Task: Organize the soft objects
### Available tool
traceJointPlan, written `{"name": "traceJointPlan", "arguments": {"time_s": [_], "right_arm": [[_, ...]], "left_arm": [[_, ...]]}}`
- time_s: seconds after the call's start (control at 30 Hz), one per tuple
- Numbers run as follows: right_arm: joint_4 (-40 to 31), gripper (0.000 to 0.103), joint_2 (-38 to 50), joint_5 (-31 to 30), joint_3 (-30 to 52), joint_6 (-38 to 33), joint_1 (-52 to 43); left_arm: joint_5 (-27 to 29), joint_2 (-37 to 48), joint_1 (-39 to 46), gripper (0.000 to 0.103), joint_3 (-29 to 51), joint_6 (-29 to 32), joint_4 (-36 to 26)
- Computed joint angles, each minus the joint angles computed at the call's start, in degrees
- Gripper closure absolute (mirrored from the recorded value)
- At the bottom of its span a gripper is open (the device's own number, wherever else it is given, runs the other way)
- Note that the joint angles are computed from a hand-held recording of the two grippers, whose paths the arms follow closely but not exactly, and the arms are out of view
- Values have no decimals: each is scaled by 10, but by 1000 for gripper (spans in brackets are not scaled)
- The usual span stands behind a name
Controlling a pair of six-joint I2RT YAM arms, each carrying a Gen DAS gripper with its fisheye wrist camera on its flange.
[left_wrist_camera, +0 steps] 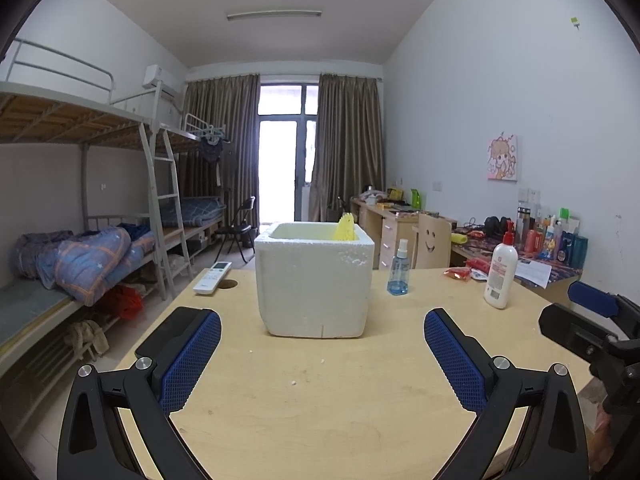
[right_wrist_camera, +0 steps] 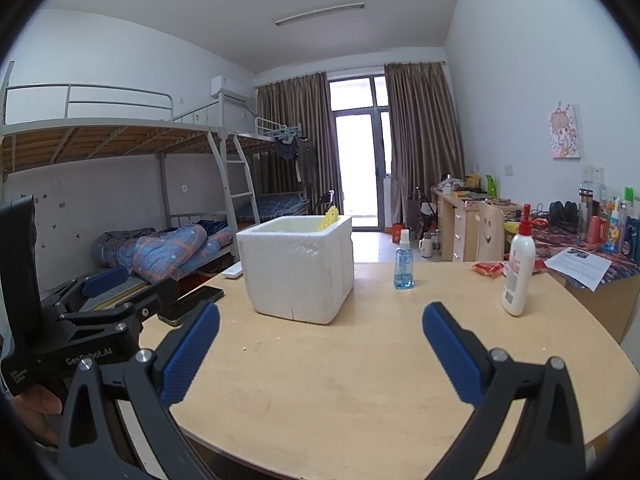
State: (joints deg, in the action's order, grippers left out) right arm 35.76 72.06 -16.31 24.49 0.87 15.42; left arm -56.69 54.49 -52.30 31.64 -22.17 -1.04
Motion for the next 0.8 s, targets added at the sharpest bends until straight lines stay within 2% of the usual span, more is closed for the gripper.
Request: {"name": "traceJointPlan", "arguments": {"time_s": [0.8], "right_arm": [[4,0,2,2,-9,-8,1]], "left_arm": [[-2,-4,1,1,-6,5,6]]}}
